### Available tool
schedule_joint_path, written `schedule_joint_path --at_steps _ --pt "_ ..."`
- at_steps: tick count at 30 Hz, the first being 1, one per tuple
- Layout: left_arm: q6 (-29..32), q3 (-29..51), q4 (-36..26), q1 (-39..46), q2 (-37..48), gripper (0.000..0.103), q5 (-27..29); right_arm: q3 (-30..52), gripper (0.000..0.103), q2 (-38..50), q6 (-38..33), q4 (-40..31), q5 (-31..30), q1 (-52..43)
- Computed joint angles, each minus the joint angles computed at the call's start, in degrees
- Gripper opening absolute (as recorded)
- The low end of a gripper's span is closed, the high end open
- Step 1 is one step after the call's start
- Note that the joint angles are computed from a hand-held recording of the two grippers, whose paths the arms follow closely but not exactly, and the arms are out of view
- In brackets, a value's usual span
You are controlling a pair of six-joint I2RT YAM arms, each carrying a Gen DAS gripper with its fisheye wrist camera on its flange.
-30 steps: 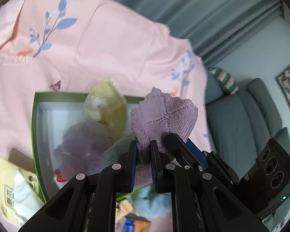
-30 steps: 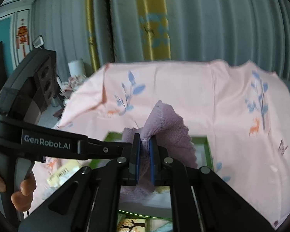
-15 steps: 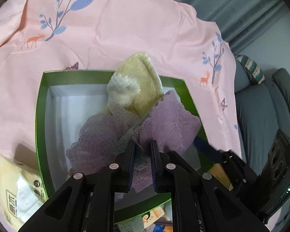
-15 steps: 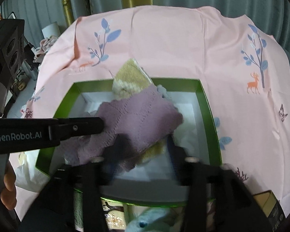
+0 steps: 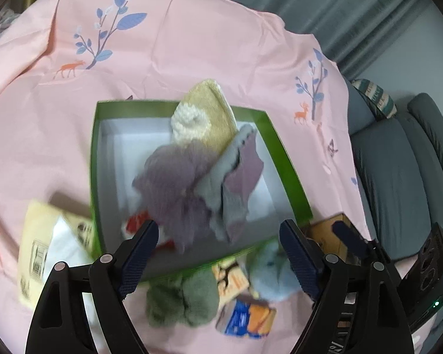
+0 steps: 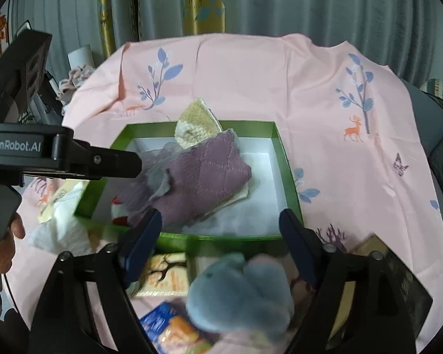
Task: Organize soft objects
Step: 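Move the right tool toward the blue Tempo tissue pack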
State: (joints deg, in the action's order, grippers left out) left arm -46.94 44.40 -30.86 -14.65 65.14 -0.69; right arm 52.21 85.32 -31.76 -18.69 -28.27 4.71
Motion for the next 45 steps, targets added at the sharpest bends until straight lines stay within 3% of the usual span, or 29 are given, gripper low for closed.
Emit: schedule_joint_path --at_steps 4,11,15,22,28,35,41,45 --pt "-3.78 -1.83 -3.63 -6.26 -5.66 0.095 -4.54 -5.52 0.089 -6.71 -0.73 1.28 -3.09 -4.01" --pt "-13.22 -5.33 -8.49 -20.05 -11.81 0.097 -13.48 -10.78 0.093 -13.94 -5.59 -2.23 -6.16 -10.31" --pt "-21.10 -7.84 -9.49 -30.21 -11.50 0.097 -18.14 -14.15 0.101 -17.75 -9.42 -3.52 -7.81 -14.00" --pt "-36.05 -11.40 -9.54 -43.38 -10.56 0.098 -24.06 -16.31 0.102 -17.81 -14.56 -7.55 -11.96 -20.09" --pt "-44.71 -13.95 -9.49 -49.54 -12.11 0.098 -26.22 -17.27 0.102 -14.67 -17.92 -8.75 -13.30 -22.98" --pt "-47.63 -15.16 -8.14 -51.03 -11.34 0.098 -26.69 -17.47 0.102 -10.53 -18.54 -7.50 -13.85 -22.90" --pt "-45.07 -16.70 -2.94 -48.02 -8.73 0.098 -23.92 -17.41 0.102 -4.25 -19.71 -5.48 -15.30 -22.20" --pt "-41.88 -18.80 2.85 -45.69 -8.93 0.098 -23.31 -15.22 0.102 0.35 -24.97 -9.00 -17.97 -22.61"
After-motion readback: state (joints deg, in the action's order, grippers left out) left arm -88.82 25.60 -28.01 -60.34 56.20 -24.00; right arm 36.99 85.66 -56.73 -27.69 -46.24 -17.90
